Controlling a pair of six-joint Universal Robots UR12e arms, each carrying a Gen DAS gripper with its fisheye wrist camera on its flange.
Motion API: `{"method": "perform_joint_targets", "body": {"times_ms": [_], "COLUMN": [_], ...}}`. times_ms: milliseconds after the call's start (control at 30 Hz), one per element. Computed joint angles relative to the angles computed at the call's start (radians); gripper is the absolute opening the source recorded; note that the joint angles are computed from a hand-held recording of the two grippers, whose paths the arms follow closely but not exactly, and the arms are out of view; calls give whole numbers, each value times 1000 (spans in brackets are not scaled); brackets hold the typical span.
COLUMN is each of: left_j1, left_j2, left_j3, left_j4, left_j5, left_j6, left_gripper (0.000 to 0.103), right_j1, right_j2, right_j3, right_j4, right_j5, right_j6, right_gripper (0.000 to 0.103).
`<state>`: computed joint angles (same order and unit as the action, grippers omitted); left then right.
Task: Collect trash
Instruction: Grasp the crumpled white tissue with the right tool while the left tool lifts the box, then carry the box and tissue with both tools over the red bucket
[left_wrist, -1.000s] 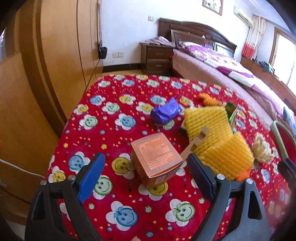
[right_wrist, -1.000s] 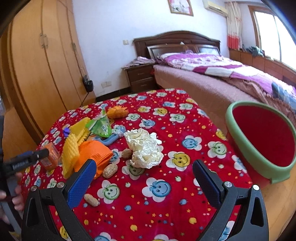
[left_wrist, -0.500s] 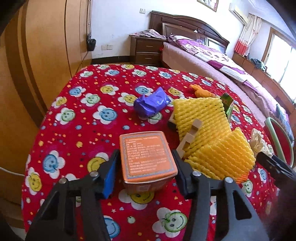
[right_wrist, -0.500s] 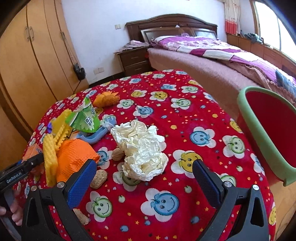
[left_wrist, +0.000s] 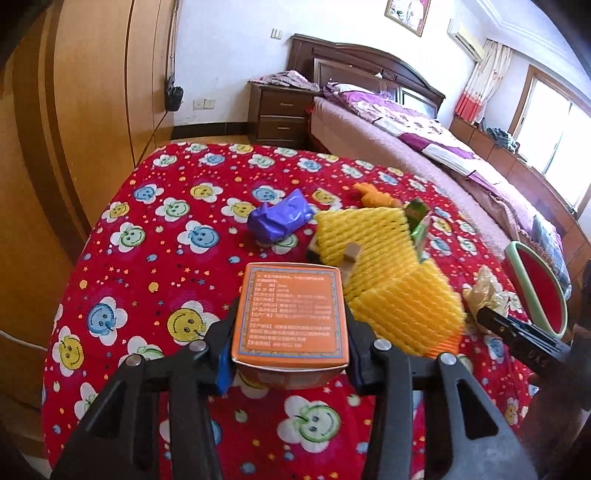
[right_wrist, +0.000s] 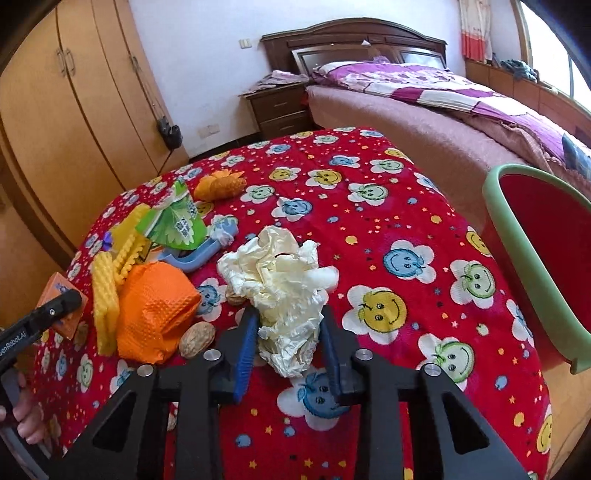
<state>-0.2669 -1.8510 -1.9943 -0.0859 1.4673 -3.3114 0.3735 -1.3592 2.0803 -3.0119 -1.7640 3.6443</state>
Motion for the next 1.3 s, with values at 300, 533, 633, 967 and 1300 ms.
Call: {"method": "perform_joint_targets", "body": {"times_ms": [300, 533, 633, 967, 1300], "left_j1": [-11, -31, -42, -77, -143], "left_j2": [38, 61, 67, 70, 15], "left_j3": [-23, -35, -32, 4, 98], "left_j4": [51, 92, 103, 111, 61], "left_j5": [-5, -15, -19, -79, -162], "left_j6": [-8, 27, 42, 91, 125], "left_gripper": [47, 47, 47, 47, 47], "right_j1": [18, 37, 42, 40, 13], "right_j2": [-40, -79, -97, -157, -222], "right_j3": [34, 60, 73, 112, 169], "right_j4": [-90, -166, -191, -234, -261], "right_j5": [-18, -57, -71, -110, -206], "right_j6": [-36, -60, -65, -88, -84], "right_gripper": [31, 31, 31, 31, 31]}}
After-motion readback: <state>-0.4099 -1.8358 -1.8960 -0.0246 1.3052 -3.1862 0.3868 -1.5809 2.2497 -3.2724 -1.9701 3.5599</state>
